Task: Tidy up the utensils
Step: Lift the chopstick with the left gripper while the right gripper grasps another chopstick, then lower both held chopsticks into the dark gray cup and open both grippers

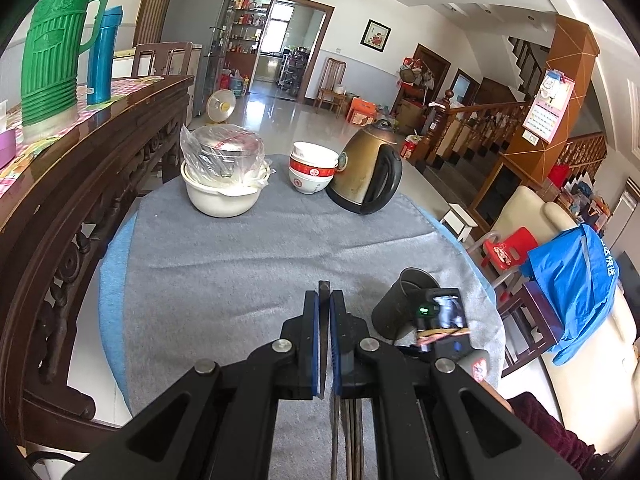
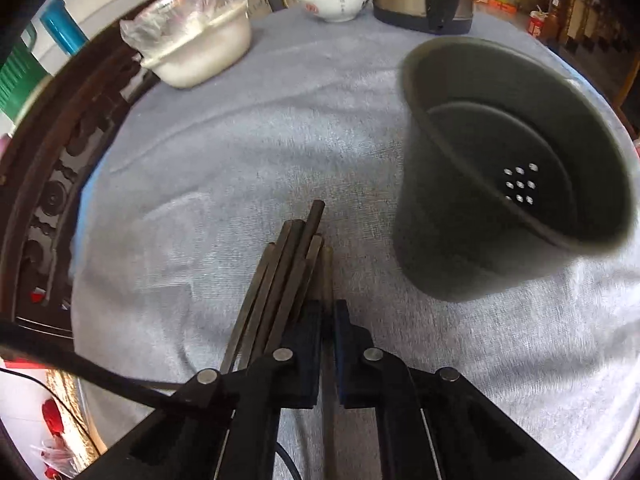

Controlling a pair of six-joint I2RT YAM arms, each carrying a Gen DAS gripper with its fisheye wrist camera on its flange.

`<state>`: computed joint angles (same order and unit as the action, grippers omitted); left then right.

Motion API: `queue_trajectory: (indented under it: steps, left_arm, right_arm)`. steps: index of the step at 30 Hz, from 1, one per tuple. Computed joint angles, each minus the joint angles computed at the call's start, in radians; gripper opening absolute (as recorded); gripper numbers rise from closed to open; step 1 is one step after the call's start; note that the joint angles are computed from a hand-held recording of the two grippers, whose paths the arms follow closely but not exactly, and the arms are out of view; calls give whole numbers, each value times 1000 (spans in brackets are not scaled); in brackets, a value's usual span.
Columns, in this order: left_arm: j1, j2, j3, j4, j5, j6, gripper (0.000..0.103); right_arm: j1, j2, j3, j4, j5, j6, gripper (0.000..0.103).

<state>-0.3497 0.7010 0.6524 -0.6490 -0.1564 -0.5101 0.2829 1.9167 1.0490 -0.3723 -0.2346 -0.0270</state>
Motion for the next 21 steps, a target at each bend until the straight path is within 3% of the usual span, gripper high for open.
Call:
queue_trajectory:
  steps: [3,10,14,16,17,21]
  left_arm:
    - [-8,8,2,-4,-10,-16,5]
    - [-111,23,62,-42,-114,-60,5]
    - [-190,67,134,-57,-183,-76,5]
    - [-219,90,171,-55,-207,-80,5]
    - [-231,100,190,-50,-219,-80,5]
    - [-286,167,263,4,-287,-66,5]
  right_arm:
    - [-36,-109,-88,56,-57,-24,6]
    - [-187,-388,-202,51,-267,-98,6]
    - [-319,-523,-219,75,-465,-71,6]
    - [-388,-598,-270,193,-577,3,6]
    - [-429,-634,-311,316,-625,82,6]
    - [-494,-704,-484,868,-594,388,6]
